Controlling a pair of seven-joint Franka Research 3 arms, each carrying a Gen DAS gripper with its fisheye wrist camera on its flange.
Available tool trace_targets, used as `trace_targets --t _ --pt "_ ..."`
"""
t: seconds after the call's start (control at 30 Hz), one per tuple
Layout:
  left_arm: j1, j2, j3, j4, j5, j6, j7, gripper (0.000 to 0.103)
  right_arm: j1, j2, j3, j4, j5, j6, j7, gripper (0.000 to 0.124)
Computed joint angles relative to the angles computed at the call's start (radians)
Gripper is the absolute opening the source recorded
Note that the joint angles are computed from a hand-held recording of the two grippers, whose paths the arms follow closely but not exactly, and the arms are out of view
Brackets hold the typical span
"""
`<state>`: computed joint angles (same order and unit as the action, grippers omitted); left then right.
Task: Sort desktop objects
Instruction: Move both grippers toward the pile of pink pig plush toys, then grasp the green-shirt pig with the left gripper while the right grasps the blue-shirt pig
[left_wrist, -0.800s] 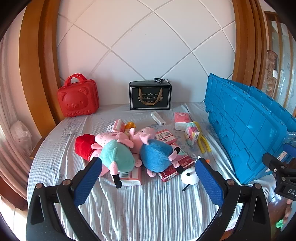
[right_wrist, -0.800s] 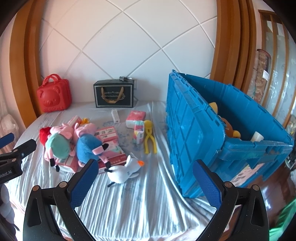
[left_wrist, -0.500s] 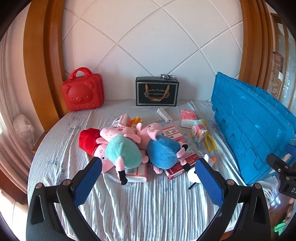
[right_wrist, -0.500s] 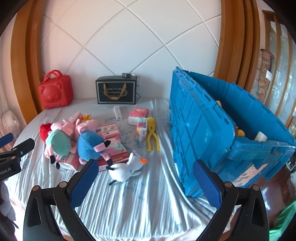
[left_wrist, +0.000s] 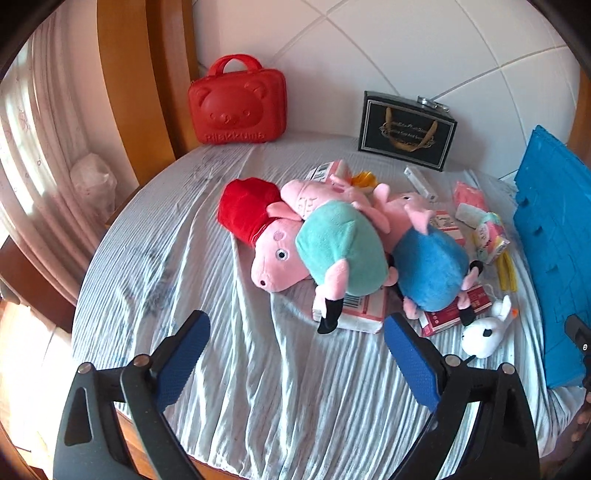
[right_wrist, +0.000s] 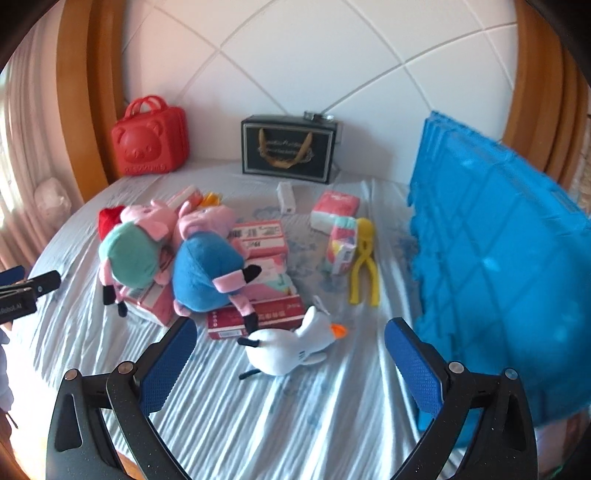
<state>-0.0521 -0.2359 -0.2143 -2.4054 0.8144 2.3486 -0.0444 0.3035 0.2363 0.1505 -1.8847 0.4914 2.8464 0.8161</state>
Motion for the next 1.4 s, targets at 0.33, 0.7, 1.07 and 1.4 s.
trace_targets --t 0.33,0.7,1.07,1.4 --pt "0.011 0.112 0.038 0.079 -0.039 -0.029 -0.003 0.096 0.015 0.246 -0.033 0.281 -0.126 -0.181 0.054 0.103" --pt "0.042 0.28 0.109 0.258 -0.049 0.079 0.256 0.096 0.095 0.306 -0.111 0.377 -0.284 -0.206 0.261 0.103" --pt "0.107 0.394 0.151 0.365 -0.291 0.179 0.57 0.096 0.11 0.341 -0.152 0.426 -0.445 -0.361 0.576 0.1" --pt "0.125 0.5 0.136 0.474 -0.55 0.085 0.852 0.089 0.126 0.437 -0.062 0.652 -0.407 -0.43 0.442 0.086"
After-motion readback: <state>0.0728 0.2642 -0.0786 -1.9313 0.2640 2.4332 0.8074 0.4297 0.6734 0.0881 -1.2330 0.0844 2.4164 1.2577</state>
